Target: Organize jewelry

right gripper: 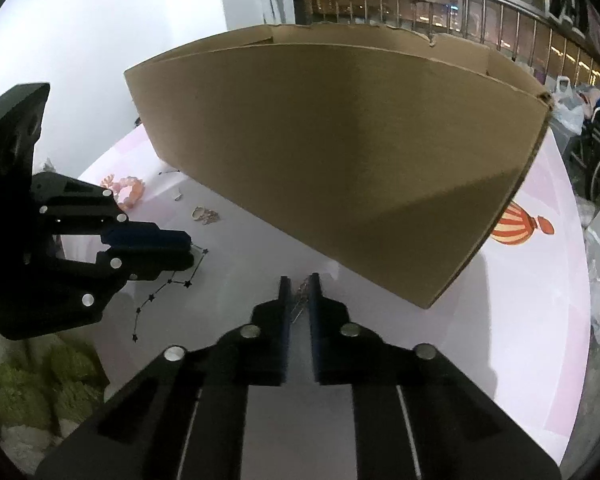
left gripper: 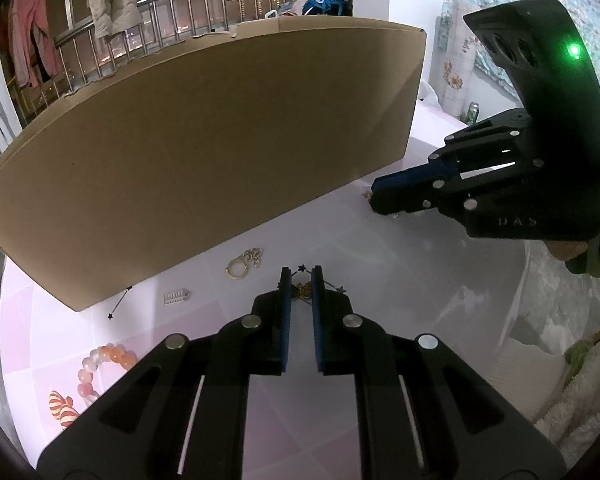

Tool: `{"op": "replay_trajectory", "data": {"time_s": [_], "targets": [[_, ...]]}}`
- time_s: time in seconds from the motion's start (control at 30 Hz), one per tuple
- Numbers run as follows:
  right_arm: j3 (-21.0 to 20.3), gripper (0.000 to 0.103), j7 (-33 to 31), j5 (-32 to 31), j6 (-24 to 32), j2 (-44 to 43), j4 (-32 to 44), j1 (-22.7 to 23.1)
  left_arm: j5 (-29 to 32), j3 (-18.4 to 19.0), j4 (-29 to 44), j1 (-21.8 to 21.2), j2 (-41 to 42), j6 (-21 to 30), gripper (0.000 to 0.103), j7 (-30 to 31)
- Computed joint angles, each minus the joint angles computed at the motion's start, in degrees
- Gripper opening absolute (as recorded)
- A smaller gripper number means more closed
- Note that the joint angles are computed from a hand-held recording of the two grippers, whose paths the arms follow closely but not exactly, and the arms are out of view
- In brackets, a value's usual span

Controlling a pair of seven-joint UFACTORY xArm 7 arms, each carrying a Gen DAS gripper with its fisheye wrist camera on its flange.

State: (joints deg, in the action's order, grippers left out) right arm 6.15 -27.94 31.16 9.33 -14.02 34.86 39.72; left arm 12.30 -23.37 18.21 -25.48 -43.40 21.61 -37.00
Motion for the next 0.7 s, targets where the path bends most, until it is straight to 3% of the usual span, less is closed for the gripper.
{"op": "replay_trajectory", "data": {"time_s": [0.57, 0.6, 0.7], "targets": [[-2.8, 0.005, 1.4, 2.4, -1.1, -3.9, -2.7, 2.4, -0.2, 0.0, 0.2, -0.4, -0.4, 0.2, 0.008, -0.2], [-2.9, 0.005, 1.6, 2.3, -1.3, -4.4, -3.1, 2.4, -0.2, 0.1, 0.3, -0.5, -0.3, 0.2, 0.000, 0.0], [-3.2, 0.005, 2.5, 1.7, -1.5, -5.5, -3.4, 2.5, -0.1, 0.1, 0.5, -0.2, 0.0, 0.2, 0.000, 0.0]]}}
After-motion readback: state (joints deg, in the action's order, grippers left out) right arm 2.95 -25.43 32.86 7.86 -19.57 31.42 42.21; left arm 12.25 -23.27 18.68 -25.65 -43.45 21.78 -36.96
